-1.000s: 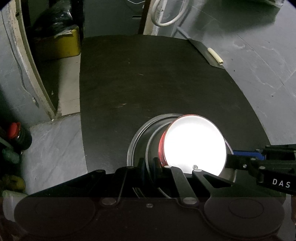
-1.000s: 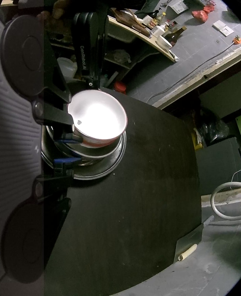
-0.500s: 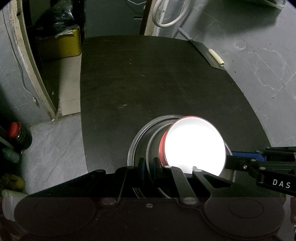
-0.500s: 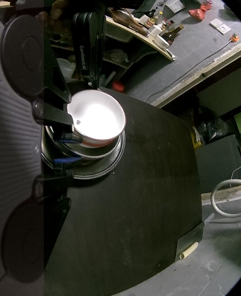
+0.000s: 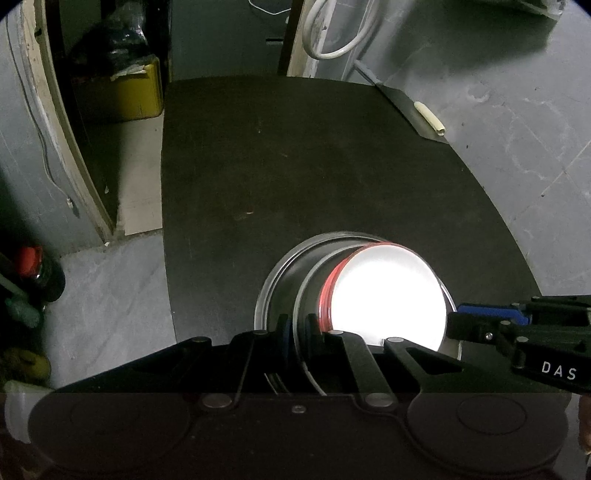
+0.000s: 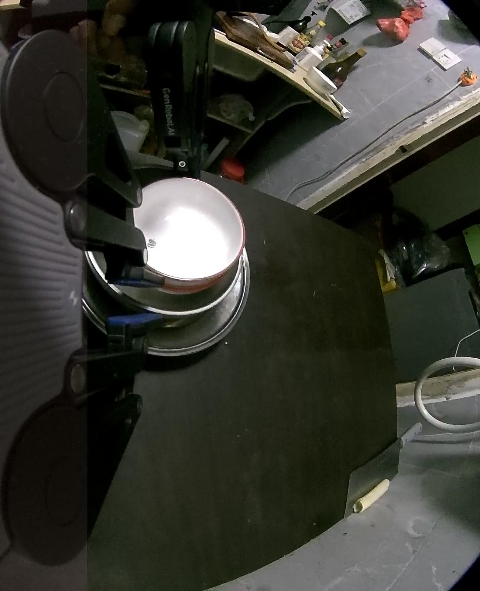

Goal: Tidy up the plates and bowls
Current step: 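Lower the steel bowl onto the steel plate stack with both tools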

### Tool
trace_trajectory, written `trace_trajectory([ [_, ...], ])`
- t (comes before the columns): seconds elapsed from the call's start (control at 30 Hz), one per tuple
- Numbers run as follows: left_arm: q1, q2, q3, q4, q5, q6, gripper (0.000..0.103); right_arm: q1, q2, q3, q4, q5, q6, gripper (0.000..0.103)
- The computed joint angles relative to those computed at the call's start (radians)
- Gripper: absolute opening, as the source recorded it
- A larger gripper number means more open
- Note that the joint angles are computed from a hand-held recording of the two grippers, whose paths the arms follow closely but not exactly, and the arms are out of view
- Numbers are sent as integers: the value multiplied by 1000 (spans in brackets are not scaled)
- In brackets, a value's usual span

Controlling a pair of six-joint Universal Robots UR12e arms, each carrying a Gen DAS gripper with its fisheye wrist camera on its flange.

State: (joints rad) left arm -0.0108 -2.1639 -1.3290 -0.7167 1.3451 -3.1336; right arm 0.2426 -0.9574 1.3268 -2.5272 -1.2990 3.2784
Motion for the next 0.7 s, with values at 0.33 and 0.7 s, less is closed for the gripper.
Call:
trace_trajectory([
  [0.33, -1, 9, -9, 6, 14, -8, 16, 1, -8, 13, -16, -10, 7, 21],
  [0.7, -5, 20, -22, 31, 41, -13, 31, 0, -16, 24, -38, -19, 6, 34],
])
